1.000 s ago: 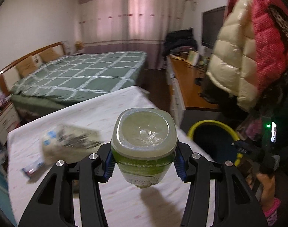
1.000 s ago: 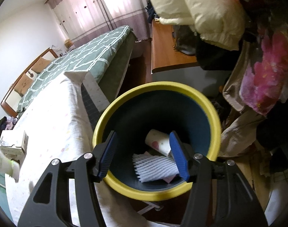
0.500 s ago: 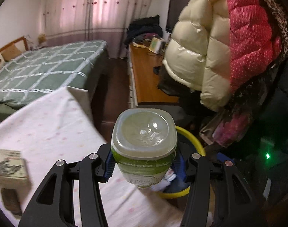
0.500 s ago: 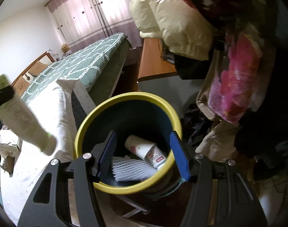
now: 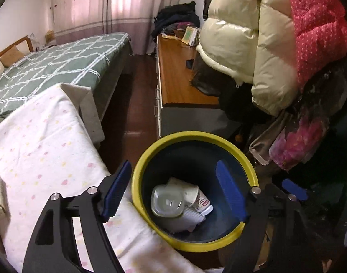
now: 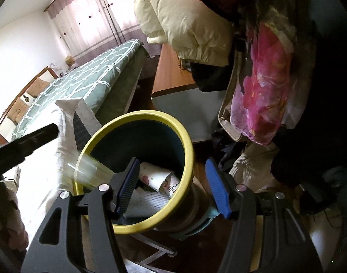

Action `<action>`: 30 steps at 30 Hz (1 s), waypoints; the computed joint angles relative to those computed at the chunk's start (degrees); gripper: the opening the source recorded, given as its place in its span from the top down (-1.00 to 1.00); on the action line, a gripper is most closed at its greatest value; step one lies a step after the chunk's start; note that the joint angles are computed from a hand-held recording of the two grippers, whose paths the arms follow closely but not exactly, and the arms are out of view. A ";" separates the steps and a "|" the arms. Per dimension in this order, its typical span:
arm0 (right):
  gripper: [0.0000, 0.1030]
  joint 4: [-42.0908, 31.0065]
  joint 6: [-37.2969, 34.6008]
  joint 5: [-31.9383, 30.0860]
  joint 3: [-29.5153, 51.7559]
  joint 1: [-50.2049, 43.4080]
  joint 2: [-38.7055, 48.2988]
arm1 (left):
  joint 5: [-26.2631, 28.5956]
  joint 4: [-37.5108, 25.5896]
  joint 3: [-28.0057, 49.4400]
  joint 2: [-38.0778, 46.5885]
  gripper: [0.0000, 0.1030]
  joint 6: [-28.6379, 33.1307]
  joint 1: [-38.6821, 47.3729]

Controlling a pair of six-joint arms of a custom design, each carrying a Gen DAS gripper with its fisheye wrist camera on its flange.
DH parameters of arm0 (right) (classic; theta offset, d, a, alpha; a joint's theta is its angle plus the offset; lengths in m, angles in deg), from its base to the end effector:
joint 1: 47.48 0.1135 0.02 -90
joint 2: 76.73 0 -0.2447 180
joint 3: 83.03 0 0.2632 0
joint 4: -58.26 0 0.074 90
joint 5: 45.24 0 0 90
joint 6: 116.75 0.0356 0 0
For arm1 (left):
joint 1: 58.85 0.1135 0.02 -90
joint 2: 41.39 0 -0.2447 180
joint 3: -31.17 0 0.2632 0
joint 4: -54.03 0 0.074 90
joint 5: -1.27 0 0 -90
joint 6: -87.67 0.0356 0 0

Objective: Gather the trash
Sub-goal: 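Carry the coconut water bottle with the left gripper and release it into the bin, then move the right tool to the white toothpaste tube and close on it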

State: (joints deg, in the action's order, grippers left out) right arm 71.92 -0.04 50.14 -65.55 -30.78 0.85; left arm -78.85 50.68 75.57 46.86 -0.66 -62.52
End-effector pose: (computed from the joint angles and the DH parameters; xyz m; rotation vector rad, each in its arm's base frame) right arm 0.1676 0.0468 0.0450 0.2533 2.3777 0.2489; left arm 0.2755 -0.0238 0.0957 0.1921 2.3825 -0.2228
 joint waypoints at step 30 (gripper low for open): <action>-0.14 -14.26 12.83 13.78 35.59 46.52 23.70 | 32.17 0.46 9.00 7.66 -0.75 28.39 93.61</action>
